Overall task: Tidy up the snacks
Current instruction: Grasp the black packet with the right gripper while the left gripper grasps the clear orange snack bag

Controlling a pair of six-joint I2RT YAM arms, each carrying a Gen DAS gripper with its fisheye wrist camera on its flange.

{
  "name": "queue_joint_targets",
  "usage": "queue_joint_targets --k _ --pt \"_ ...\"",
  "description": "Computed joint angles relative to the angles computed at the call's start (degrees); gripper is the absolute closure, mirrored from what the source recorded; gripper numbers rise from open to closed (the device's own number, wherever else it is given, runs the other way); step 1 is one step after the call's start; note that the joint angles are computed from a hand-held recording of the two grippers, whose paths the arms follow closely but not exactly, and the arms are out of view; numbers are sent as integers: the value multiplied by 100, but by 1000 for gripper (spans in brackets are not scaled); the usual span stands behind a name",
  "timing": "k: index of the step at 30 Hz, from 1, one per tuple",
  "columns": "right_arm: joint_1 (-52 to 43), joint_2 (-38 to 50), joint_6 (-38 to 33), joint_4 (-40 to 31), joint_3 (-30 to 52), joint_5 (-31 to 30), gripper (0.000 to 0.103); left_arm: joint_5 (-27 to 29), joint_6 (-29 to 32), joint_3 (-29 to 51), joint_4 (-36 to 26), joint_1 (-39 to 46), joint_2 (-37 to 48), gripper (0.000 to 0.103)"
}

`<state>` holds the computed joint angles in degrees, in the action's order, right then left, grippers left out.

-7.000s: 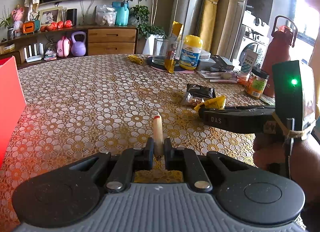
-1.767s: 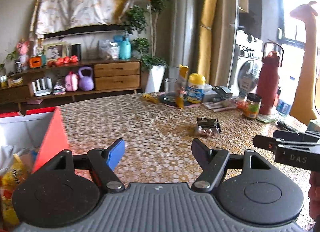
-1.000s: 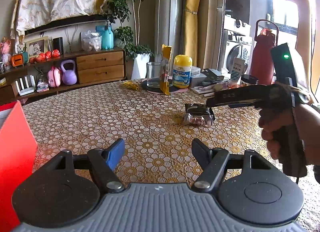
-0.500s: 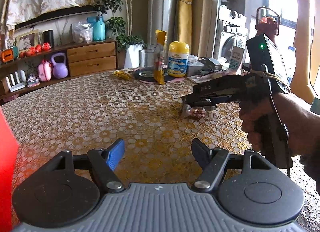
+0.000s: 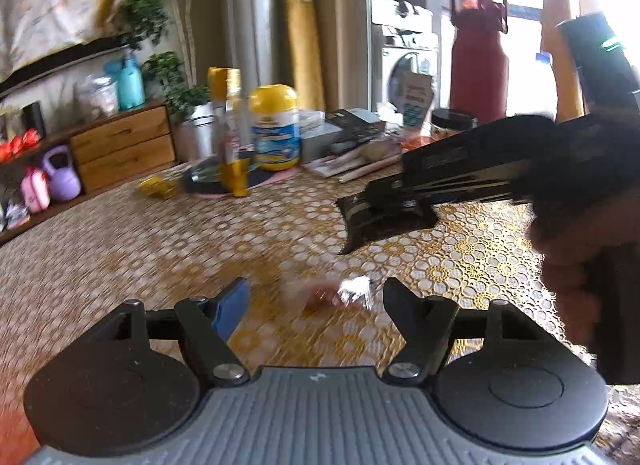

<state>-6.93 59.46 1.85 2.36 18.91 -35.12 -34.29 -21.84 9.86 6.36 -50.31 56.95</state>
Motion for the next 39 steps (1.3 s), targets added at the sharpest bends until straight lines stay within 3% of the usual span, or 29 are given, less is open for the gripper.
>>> queue_joint_targets --k 4,12,17,18,22,33,39 --pt "-872 -278 -383 -556 13 -676 74 371 353 284 784 389 1115 30" --pt "-1786 -201 -809 -957 35 -1454 74 506 124 587 1235 612 2164 30" --pt "-1956 -49 -913 -993 25 -1659 74 594 70 524 1493 651 2235 48" --pt "-1981 -33 -928 -1002 31 -1681 74 620 79 501 1526 636 2215 61" --pt "-2070 -160 -1036 -1128 16 -1756 74 521 -57 511 1449 517 2179 70" --pt "-2225 -597 -1317 -1768 9 -1838 74 -67 -624 311 178 -88 815 73" --pt "-2388 -1236 -1635 -2618 -5 -1955 74 -844 -1329 387 -1421 -947 -431 73"
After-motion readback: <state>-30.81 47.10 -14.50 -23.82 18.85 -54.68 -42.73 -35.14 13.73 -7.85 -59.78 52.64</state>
